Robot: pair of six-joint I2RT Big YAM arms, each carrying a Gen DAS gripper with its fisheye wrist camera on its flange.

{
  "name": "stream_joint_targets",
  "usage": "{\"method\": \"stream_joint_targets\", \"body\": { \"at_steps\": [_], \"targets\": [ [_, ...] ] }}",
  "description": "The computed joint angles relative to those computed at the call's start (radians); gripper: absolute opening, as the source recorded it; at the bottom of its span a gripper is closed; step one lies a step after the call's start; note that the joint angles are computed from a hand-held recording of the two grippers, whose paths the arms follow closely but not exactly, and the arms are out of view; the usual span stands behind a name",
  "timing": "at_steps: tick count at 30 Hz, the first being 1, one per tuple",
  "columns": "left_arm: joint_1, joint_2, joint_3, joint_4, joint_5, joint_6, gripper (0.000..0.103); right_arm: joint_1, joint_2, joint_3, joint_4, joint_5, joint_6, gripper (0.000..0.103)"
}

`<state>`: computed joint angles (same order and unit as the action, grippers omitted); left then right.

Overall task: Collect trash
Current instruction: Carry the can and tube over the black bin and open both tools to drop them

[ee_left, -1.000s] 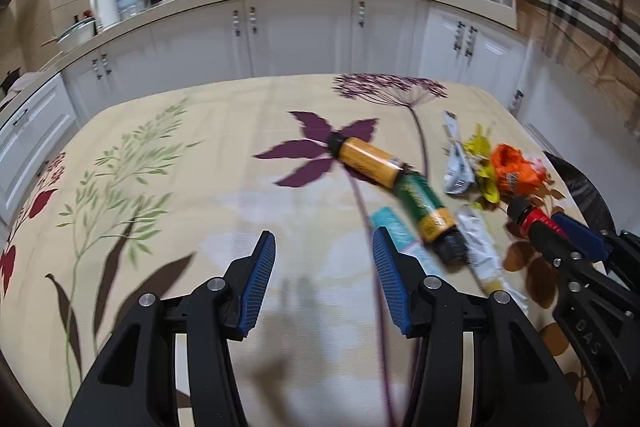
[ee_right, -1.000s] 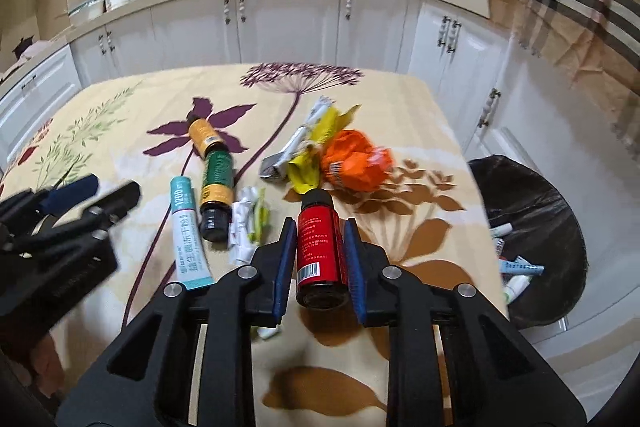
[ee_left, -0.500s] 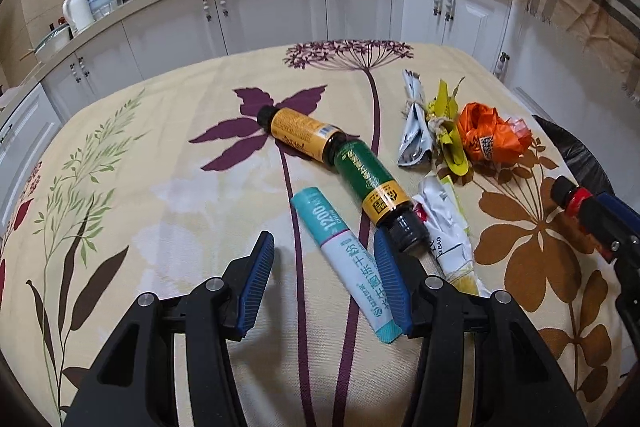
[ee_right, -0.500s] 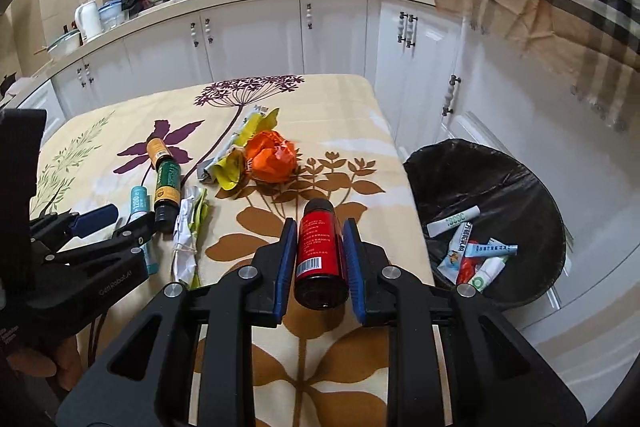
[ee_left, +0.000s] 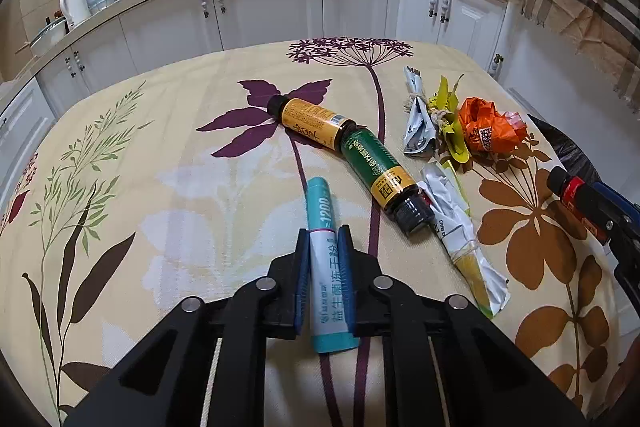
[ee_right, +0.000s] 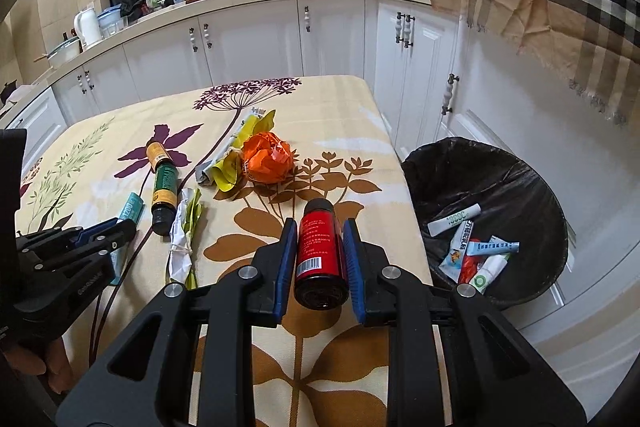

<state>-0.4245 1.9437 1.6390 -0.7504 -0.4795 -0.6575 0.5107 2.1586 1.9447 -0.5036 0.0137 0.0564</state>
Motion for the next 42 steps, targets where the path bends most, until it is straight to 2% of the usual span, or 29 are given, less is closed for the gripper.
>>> {"method": "stream_joint_targets", "body": {
  "at_steps": [10, 14, 21, 26, 32, 38, 42],
  "targets": [
    [-0.011, -0.054, -0.051, 0.064, -0.049, 0.025, 0.012, 0.005, -0.023, -0.029, 0.045, 0.014, -0.001, 0.023],
    [-0.025, -0.069, -0.043, 0.11, -0.078, 0.073, 0.012, -0.001, -0.038, -0.047, 0.082, 0.032, 0.004, 0.023],
    [-0.044, -0.035, 0.041, 0.197, -0.063, 0.186, 0.012, -0.03, -0.051, -0.046, 0.124, 0.093, 0.019, 0.023],
    [-0.059, 0.044, 0.178, 0.224, -0.035, 0.265, 0.012, -0.061, -0.044, -0.024, 0.148, 0.15, 0.031, 0.023],
    [-0.08, 0.187, 0.412, 0.201, 0.001, 0.363, 0.012, -0.103, -0.006, 0.037, 0.149, 0.205, 0.046, 0.023],
    [-0.089, 0.353, 0.687, 0.097, 0.03, 0.399, 0.012, -0.136, 0.036, 0.091, 0.157, 0.248, 0.052, 0.023],
    [-0.09, 0.49, 0.921, -0.017, 0.041, 0.409, 0.012, -0.156, 0.073, 0.14, 0.139, 0.257, 0.067, 0.023]
  ]
}}
